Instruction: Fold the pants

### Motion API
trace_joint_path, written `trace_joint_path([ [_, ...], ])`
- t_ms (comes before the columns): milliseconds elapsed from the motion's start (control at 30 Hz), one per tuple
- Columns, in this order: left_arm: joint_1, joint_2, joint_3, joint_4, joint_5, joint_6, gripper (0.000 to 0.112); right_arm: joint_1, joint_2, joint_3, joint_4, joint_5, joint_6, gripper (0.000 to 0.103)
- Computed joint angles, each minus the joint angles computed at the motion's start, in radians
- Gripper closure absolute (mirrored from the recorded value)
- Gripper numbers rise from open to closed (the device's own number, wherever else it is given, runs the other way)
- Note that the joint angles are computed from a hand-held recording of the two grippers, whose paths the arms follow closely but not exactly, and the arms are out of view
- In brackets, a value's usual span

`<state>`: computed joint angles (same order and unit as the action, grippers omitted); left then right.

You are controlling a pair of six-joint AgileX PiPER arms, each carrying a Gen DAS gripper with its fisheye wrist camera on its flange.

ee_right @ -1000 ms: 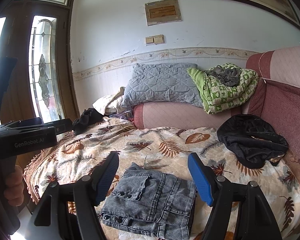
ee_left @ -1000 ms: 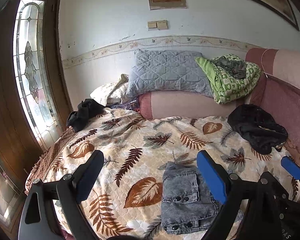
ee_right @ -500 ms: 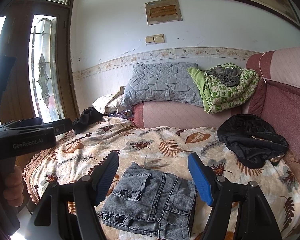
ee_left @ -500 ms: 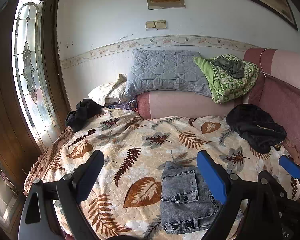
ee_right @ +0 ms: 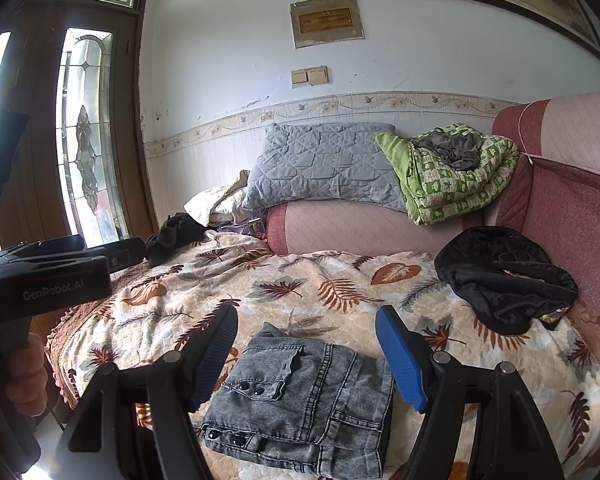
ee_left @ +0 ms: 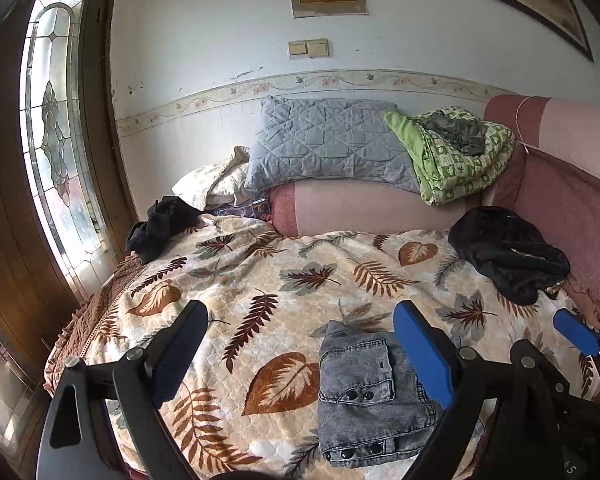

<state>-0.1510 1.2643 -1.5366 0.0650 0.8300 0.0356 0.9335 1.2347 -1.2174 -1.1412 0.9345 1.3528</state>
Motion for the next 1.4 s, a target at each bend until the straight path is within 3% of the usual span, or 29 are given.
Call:
trace_joint_path([
  [267,-0.006,-0.004,0.013,-0.023,-0.005,0.022,0.018,-0.017,0.003,0.009,0.009,-0.012,0.001,0.028],
  [500,-0.003,0.0,0.018,-0.067,-0.021,0.067,0.018,-0.002,-0.002,0.007,-0.002,0.037,-0.009,0.028],
  [700,-0.093,0.004,0.012,0.006,-0.018,0.014,0.018,-0.01,-0.073,0.063,-0.024,0.056,0.037,0.028],
  [900,-0.111,-0.02,0.021,-0.053,-0.032,0.059,0.018,-0.039,-0.124,0.096,-0.031,0.044,0.068,0.028],
  [1400,0.097,-0.094,0.067,-0.384,-0.14,0.332,0.018,0.027,-0.043,0.026,-0.06,0.063,0.034,0.028],
])
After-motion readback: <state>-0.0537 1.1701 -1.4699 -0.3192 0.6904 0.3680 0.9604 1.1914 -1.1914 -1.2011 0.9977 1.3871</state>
